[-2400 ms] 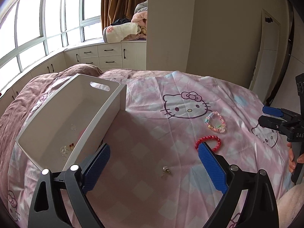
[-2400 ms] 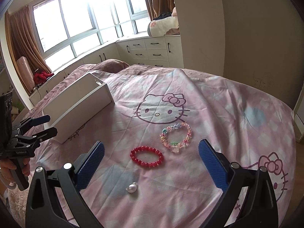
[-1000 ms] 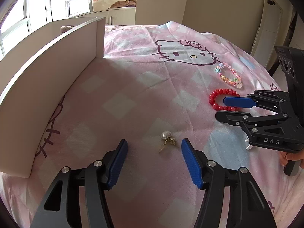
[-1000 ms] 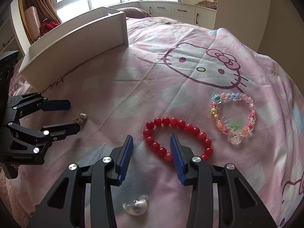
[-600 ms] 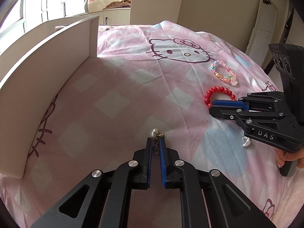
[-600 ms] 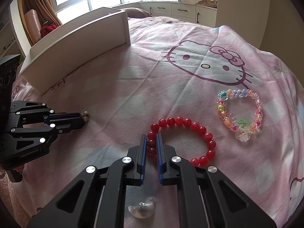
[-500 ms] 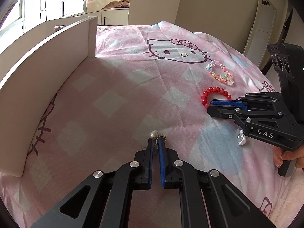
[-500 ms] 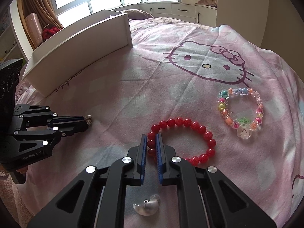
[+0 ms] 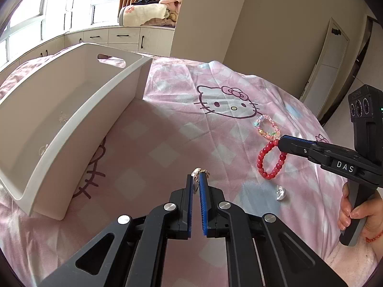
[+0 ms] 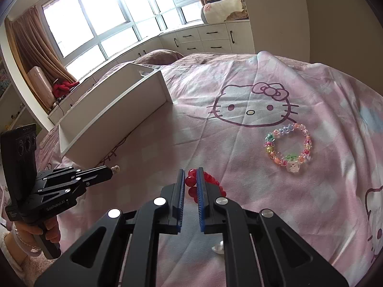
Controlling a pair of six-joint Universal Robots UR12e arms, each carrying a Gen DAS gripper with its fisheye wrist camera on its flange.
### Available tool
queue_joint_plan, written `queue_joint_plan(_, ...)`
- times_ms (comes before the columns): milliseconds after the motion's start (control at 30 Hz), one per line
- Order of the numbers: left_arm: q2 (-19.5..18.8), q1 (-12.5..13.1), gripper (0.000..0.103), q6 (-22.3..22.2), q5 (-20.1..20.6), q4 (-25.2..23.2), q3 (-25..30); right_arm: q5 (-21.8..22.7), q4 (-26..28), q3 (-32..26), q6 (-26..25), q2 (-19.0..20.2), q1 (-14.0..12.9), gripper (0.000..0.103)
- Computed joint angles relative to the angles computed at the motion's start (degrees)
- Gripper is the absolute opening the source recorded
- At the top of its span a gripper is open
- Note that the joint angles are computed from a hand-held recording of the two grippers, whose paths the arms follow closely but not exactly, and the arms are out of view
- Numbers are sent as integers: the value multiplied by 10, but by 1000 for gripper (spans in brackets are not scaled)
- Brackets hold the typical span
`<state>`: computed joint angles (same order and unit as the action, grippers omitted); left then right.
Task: Organize jewelry
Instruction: 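Carry pearl earring in left tool and red bracelet in right tool over box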
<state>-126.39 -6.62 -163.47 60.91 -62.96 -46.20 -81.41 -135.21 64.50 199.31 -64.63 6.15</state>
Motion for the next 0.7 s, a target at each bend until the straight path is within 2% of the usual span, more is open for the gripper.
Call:
queue_joint_plan(133,4,9,11,-8,11,3,8,4,-13,-26,18,12,8,10)
queue_joint_plan(233,5,12,11,4,27,3,17,5,-11,-55,19,27,16,10)
queue_joint_plan(533,-9,28,11,39,32,-17,69,7,18,-166,4,82,36,10)
queue_joint_plan(700,-24,34,11,56,50,-24,108,9,47,-235,-14,117,45,10)
